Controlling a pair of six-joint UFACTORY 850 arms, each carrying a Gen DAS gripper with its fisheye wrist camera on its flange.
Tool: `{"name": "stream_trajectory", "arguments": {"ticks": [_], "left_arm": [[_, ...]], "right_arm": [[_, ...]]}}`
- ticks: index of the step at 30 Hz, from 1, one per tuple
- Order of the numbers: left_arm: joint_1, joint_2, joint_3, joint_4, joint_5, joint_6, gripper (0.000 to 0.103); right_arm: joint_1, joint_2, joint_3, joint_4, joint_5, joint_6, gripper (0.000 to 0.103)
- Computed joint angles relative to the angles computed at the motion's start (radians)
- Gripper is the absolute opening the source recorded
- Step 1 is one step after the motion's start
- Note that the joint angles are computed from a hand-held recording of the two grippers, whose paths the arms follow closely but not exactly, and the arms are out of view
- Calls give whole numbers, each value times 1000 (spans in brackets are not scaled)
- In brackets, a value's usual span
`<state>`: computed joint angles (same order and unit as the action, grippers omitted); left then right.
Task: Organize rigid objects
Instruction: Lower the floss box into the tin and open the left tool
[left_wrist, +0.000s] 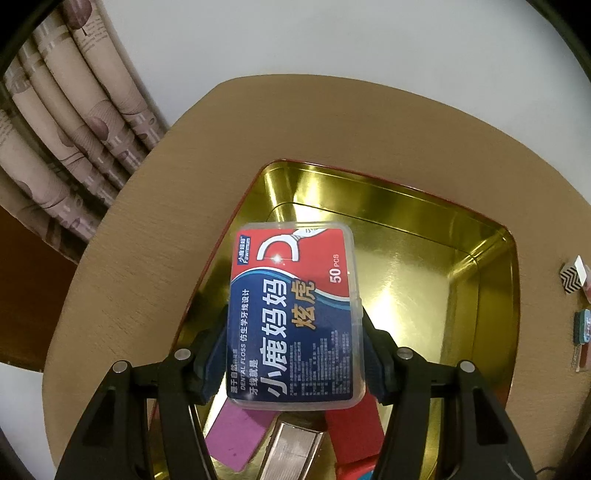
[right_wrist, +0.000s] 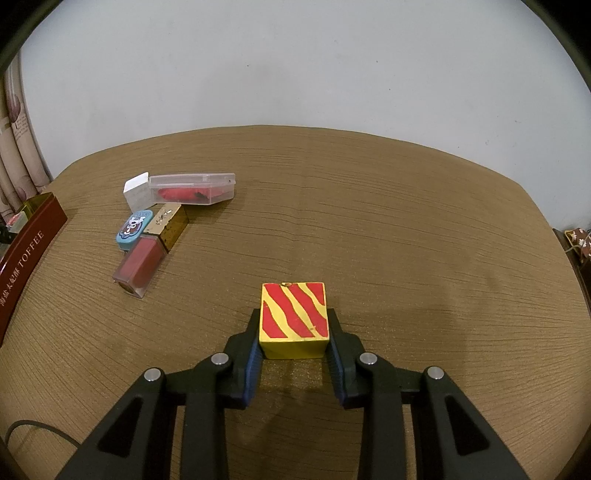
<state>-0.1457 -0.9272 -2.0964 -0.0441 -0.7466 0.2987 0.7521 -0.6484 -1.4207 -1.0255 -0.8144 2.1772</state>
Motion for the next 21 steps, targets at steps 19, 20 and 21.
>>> {"name": "stream_trajectory", "arguments": {"ticks": [19,20,21], "left_arm": [[8,-44,-65,-14,-50,-13,63],[9,-49,-74,-22,-58,-10,64],[10,-53,-83,-29,-62,-5,64]], "right_arm": [[0,-2,-2,0,-2,1,32],[0,-2,-3,1,-2,0,32],[0,-2,-3,1,-2,1,32]]}}
